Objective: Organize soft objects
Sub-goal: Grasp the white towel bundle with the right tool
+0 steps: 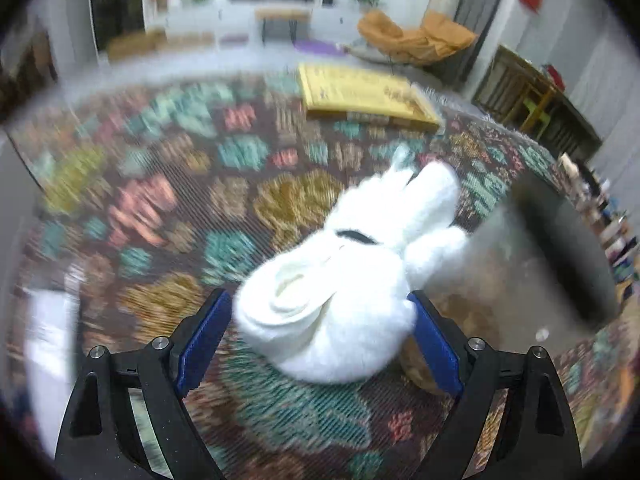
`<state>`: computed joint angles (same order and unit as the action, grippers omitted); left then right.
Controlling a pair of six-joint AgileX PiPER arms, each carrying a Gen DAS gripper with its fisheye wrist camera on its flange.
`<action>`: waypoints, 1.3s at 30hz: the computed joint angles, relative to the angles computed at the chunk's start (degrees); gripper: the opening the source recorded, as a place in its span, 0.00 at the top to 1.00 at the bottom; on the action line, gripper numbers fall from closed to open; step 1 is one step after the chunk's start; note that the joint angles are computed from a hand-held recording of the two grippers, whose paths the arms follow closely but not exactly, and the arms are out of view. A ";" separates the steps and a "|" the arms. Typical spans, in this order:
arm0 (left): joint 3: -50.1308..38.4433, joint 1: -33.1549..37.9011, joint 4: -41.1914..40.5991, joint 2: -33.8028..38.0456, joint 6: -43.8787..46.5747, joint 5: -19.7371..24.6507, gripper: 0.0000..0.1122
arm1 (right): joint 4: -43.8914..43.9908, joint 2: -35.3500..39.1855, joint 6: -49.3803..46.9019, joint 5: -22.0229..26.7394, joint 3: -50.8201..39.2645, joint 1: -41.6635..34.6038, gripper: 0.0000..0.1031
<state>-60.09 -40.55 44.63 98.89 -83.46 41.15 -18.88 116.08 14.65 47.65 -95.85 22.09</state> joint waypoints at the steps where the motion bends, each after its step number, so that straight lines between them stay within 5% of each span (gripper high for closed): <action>1: 0.04 0.02 0.00 -0.04 0.01 -0.01 0.08 | -0.93 -0.02 0.60 -0.20 0.46 -0.26 0.36; 4: -0.03 -0.02 0.00 0.02 -0.01 0.02 0.08 | -1.08 -2.94 0.73 -4.69 4.50 -1.22 0.57; 13: 0.02 -0.01 0.04 0.01 -0.06 -0.02 0.08 | 5.56 -19.58 -9.09 -15.09 14.26 1.92 0.61; 17: 0.13 0.03 0.10 -0.03 -0.12 -0.10 0.08 | 14.25 -24.28 -18.81 -13.43 10.28 -1.88 0.60; 23: 0.16 0.03 0.12 -0.04 -0.14 -0.13 0.08 | 37.37 -29.28 -46.24 -9.11 9.96 -19.85 0.59; 31: 0.12 0.02 0.11 0.00 -0.15 -0.11 0.08 | 54.73 -17.77 -65.77 -1.86 12.25 -39.89 0.58; 35: 0.19 0.05 0.13 -0.05 -0.15 -0.15 0.08 | 54.01 -11.91 -69.00 -7.56 16.80 -40.94 0.51; 37: 0.12 0.02 0.11 0.01 -0.15 -0.12 0.08 | 54.98 -9.82 -70.92 -7.83 18.44 -42.29 0.32; 39: 0.16 0.03 0.12 -0.02 -0.16 -0.14 0.08 | 55.71 -9.78 -71.71 -6.57 19.69 -43.58 0.24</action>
<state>-59.93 -40.52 44.75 98.86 -83.62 41.00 36.83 106.30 -57.07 41.08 -76.16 -21.49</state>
